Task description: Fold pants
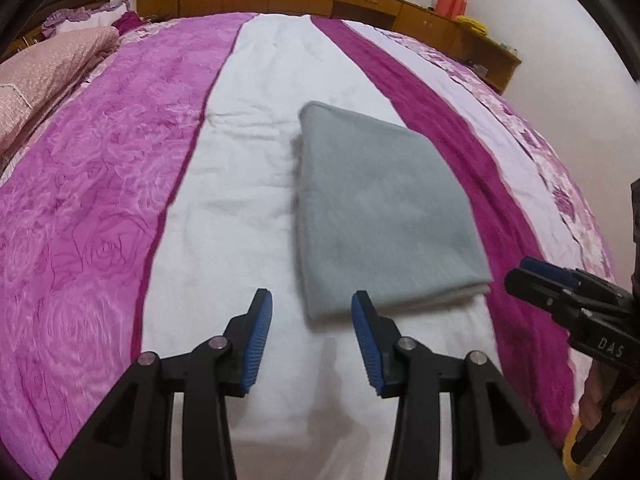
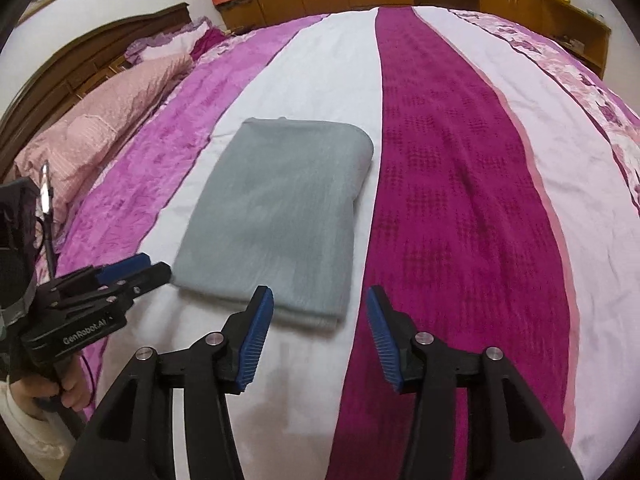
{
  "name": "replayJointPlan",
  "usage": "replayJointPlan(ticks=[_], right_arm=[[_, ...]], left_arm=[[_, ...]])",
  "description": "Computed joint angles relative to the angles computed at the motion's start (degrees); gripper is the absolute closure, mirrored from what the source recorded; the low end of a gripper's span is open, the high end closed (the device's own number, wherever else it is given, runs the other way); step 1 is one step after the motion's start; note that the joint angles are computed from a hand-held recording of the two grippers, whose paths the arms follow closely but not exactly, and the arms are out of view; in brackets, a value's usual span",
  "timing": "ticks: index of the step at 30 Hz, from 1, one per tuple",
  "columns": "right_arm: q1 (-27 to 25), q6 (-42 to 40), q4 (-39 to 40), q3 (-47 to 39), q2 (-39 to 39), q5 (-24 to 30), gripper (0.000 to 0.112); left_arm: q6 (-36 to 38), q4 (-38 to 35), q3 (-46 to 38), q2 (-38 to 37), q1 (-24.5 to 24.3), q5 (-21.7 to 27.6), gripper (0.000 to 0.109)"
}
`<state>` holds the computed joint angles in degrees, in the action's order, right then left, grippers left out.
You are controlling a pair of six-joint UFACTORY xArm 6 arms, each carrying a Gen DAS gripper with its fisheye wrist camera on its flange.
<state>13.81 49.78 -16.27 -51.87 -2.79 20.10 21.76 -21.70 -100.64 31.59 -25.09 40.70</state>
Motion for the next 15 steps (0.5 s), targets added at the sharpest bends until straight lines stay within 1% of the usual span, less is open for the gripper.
replayJointPlan(ticks=[1,2,3,4,5,6,7,8,10,11,12,15], right_arm=[[0.31,0.67,-0.24,0.57,-0.83,-0.06,0.067],[0.77,1.85,-0.97,1.41,-2.06,-0.01,0.065],[1.05,2.48,-1.4,1.76,-2.72,0.14,0.063],[1.54,3.59,-2.11,2.56,-3.97,0.17,0.062],[2.0,4.61,-2.77,3.22,-5.05,0.16,0.058],[2.53,5.98,-3.82,3.49,-5.63,0.18,0.054],[2.85,7.14,-4.91,3.91,-6.28,0.15,0.052],[3.19,8.5,-6.32,4.3,-6.96,0.3,0.05],[4.11,11.84,-10.16,4.77,-8.2,1.6,0.045],[4.35,12.61,-11.12,4.79,-8.37,2.12,0.042],[4.73,14.23,-12.76,5.06,-8.75,2.68,0.041],[5.35,17.58,-15.75,5.36,-8.87,4.13,0.037]], left_arm=[[0.16,-0.16,0.8,-0.92,-0.02,1.15,0.057],[0.22,-0.07,1.79,-1.87,-0.1,1.95,0.051],[0.27,-0.01,3.03,-2.85,-0.24,1.78,0.048],[0.08,0.35,5.49,-4.55,-0.52,0.34,0.046],[-0.15,0.8,7.17,-5.71,-0.71,-0.81,0.045],[-0.52,1.48,9.28,-7.2,-0.97,-2.25,0.04],[-0.55,1.71,10.5,-8.06,-1.11,-3.12,0.037],[-0.58,1.96,12.02,-9.11,-1.24,-4.21,0.035],[-1.31,2.91,14.77,-11.01,-1.49,-6.29,0.025],[-1.76,3.4,15.81,-11.64,-1.58,-7.15,0.023],[-2.35,3.99,16.75,-12.13,-1.65,-8.03,0.02],[-5.65,7.34,18.53,-12.47,-1.82,-10.0,0.016]])
